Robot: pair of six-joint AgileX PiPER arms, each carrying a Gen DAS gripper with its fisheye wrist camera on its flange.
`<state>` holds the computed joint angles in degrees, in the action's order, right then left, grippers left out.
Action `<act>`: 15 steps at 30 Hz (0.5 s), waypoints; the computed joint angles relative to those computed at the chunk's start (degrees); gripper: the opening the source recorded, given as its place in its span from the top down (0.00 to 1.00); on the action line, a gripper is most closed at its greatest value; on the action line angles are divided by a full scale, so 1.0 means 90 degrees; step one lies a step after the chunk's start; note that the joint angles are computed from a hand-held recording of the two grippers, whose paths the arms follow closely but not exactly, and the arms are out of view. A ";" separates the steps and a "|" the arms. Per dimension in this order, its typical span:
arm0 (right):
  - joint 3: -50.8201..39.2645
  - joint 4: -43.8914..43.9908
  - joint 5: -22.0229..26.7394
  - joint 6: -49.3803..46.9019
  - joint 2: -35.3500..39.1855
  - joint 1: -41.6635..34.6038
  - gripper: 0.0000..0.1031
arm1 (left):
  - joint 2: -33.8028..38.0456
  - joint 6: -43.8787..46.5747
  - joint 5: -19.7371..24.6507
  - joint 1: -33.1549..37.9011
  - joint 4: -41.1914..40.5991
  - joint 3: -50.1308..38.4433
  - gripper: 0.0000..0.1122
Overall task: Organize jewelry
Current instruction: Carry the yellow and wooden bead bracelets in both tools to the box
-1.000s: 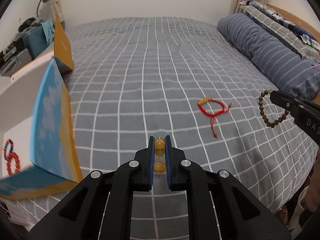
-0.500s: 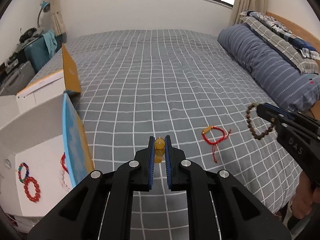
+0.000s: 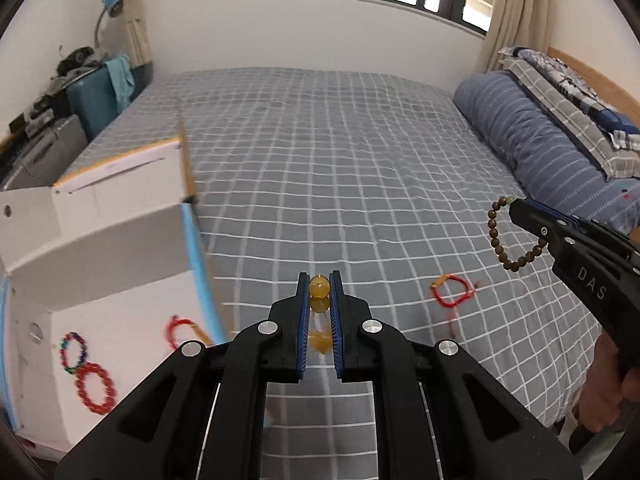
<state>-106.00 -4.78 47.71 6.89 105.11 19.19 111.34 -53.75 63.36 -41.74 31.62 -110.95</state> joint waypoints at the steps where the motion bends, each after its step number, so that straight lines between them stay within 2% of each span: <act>1: -0.0072 -0.0057 0.0030 0.0051 0.0031 0.0082 0.90 | -0.0181 -0.0009 -0.0054 0.0045 -0.0028 0.0199 0.92; 9: -0.0628 -0.0541 0.0242 0.0683 0.0320 0.0959 0.90 | -0.1442 -0.0796 -0.0244 0.0060 0.0714 0.1673 0.92; 15: -0.1531 -0.0957 0.0571 0.1098 0.0796 0.1787 0.90 | -0.2264 -0.1027 -0.0237 0.0398 0.0920 0.2688 0.92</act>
